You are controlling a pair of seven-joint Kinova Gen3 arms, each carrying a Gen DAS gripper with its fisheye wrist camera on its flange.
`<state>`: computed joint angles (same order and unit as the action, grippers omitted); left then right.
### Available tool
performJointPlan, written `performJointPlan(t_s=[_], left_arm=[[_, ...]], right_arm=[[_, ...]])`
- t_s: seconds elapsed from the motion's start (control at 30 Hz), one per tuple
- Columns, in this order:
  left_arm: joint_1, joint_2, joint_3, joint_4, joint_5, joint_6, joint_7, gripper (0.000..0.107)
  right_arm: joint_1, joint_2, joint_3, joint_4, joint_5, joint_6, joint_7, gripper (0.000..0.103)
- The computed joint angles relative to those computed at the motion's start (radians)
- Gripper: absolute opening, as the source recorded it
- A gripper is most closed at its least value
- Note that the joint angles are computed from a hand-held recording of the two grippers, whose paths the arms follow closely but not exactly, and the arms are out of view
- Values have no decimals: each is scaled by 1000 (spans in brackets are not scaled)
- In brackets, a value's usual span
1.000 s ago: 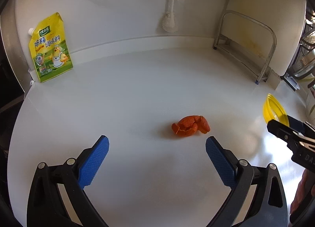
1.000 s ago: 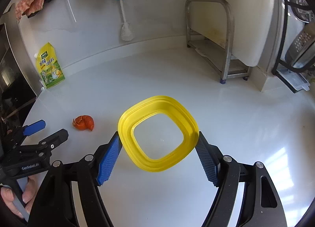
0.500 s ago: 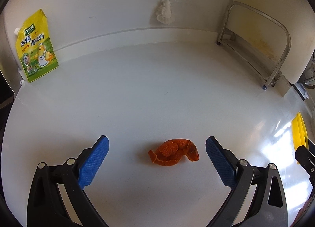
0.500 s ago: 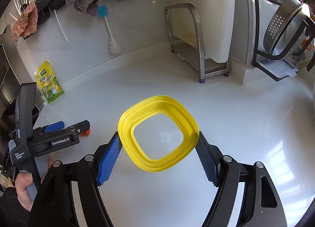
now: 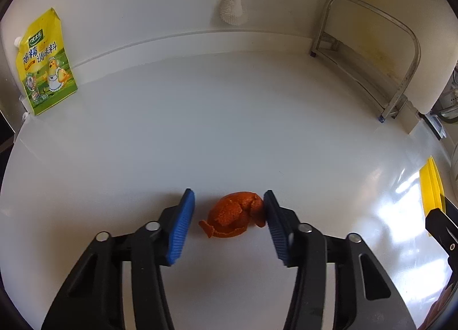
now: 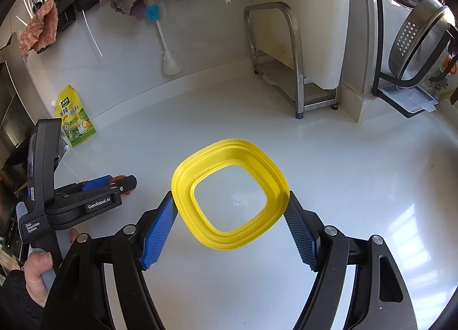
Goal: Collect trash
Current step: 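Grasp the orange peel with the left tool, then carry the peel in the left tool and lid in the right tool over the bin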
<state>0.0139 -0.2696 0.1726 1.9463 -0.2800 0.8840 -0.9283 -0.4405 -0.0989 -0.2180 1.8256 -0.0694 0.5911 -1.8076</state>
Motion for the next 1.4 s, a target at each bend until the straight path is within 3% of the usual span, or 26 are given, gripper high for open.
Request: performJointPlan(t_s=[0.03,0.13,0.27,0.47,0.67,0.8,0.93,1.07,1.23,1.4], left_arm=[[2,-4,1,3,-1,1,-2,32],[2,-25,3,18,-4,-3,-10,26],[-13,-72,25,41,-20,-5,1,24],[-62,-174,154,69,-114,24,90,24],[-56,-320,215,84,-70,93,87,24],[-50,-441,244,72,-13,185,33,24],[-38,-545,256,36,64,305,-27,24],[-35,-638,284,-17,153,417,-67,24],[-61,-751,318,-94,254,545,-88,24],[-94,-840,332,-152,313,640,-130,24]], right_arm=[[-1,-2,1,1,-3,-1,2,72],[-2,-5,4,10,-16,-10,12,72],[-8,-20,4,26,-34,-26,32,72],[-13,-75,-6,67,-38,-47,31,72],[21,-188,-64,134,3,-26,-34,72],[15,-330,-74,208,-21,10,-74,72],[90,-503,-139,254,-94,127,-82,72],[61,-688,-185,262,-61,290,-211,72],[68,-890,-240,232,-98,493,-310,72],[174,-1040,-244,180,-209,663,-226,72]])
